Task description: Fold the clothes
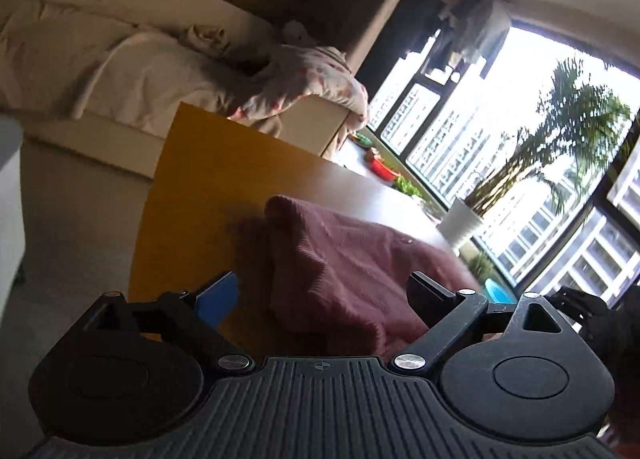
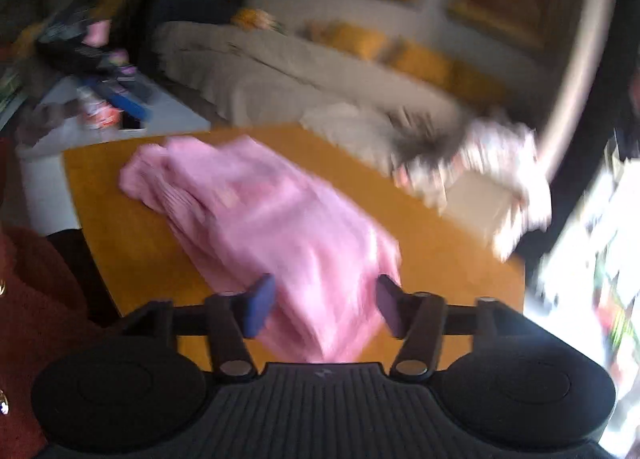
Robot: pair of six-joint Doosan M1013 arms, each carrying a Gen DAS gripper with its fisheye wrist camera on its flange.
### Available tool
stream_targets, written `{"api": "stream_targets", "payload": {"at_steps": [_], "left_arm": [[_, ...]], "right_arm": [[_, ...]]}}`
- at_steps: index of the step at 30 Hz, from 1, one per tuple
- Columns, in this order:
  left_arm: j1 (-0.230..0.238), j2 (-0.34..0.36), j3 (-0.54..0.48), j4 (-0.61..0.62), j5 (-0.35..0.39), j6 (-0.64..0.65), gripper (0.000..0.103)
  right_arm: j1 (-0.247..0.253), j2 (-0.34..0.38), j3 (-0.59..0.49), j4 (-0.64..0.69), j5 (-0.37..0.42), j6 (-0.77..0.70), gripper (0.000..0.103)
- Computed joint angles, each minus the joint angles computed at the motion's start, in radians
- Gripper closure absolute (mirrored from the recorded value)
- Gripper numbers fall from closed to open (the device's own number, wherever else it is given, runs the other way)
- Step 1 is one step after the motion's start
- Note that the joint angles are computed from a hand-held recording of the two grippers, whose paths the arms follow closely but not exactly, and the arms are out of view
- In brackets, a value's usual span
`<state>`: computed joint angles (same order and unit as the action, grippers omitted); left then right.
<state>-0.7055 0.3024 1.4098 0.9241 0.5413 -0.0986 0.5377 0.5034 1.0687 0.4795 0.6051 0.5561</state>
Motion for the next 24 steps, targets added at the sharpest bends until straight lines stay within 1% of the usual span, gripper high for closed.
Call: {"api": "stream_targets", "payload": {"at_steps": [3, 5, 7, 10, 11, 13, 14, 15, 17, 19, 20, 21, 23, 24], "left_arm": [[-0.01, 0.025, -0.044, -0.043, 0.03, 0.083, 0.007], [-0.015, 0.037, -0.065, -0.053, 0.044, 0.117, 0.006], [-0.019, 0.035, -0.058, -0.014, 0.027, 0.077, 0.005], [-0.023, 0.025, -0.032, 0.089, -0.006, -0.048, 0.005], [-0.025, 0.019, -0.02, 0.126, -0.01, -0.097, 0.004], [-0.026, 0.006, 0.006, 0.195, -0.015, -0.193, 0.004], [-0.026, -0.001, 0.02, 0.226, -0.015, -0.239, 0.004], [-0.026, -0.008, 0.036, 0.255, -0.014, -0.284, 0.004], [-0.023, -0.018, 0.06, 0.304, -0.023, -0.374, 0.004], [-0.015, -0.021, 0.075, 0.334, -0.04, -0.453, 0.004], [-0.012, -0.02, 0.077, 0.336, -0.046, -0.478, 0.004], [-0.009, -0.017, 0.075, 0.332, -0.05, -0.491, 0.004], [-0.006, -0.01, 0.068, 0.324, -0.052, -0.506, 0.004], [-0.006, -0.006, 0.063, 0.322, -0.046, -0.512, 0.004]], "right_arm": [[0.038, 0.028, -0.051, 0.043, -0.002, -0.232, 0.038], [0.071, 0.077, -0.125, 0.034, 0.068, -0.315, 0.037], [0.099, 0.125, -0.189, -0.012, 0.1, -0.332, 0.037], [0.131, 0.205, -0.296, -0.126, 0.139, -0.263, 0.037], [0.134, 0.232, -0.338, -0.152, 0.167, -0.22, 0.041], [0.12, 0.301, -0.475, -0.121, 0.303, -0.071, 0.082], [0.108, 0.325, -0.53, -0.091, 0.346, 0.031, 0.089], [0.091, 0.33, -0.549, -0.042, 0.338, 0.11, 0.091], [0.061, 0.342, -0.588, 0.045, 0.312, 0.276, 0.092], [0.039, 0.34, -0.595, 0.113, 0.256, 0.362, 0.093], [0.04, 0.329, -0.576, 0.111, 0.211, 0.351, 0.093], [0.043, 0.312, -0.543, 0.101, 0.155, 0.323, 0.092], [0.084, 0.265, -0.43, -0.044, -0.053, 0.163, 0.092], [0.111, 0.245, -0.357, -0.153, -0.174, 0.069, 0.092]]}}
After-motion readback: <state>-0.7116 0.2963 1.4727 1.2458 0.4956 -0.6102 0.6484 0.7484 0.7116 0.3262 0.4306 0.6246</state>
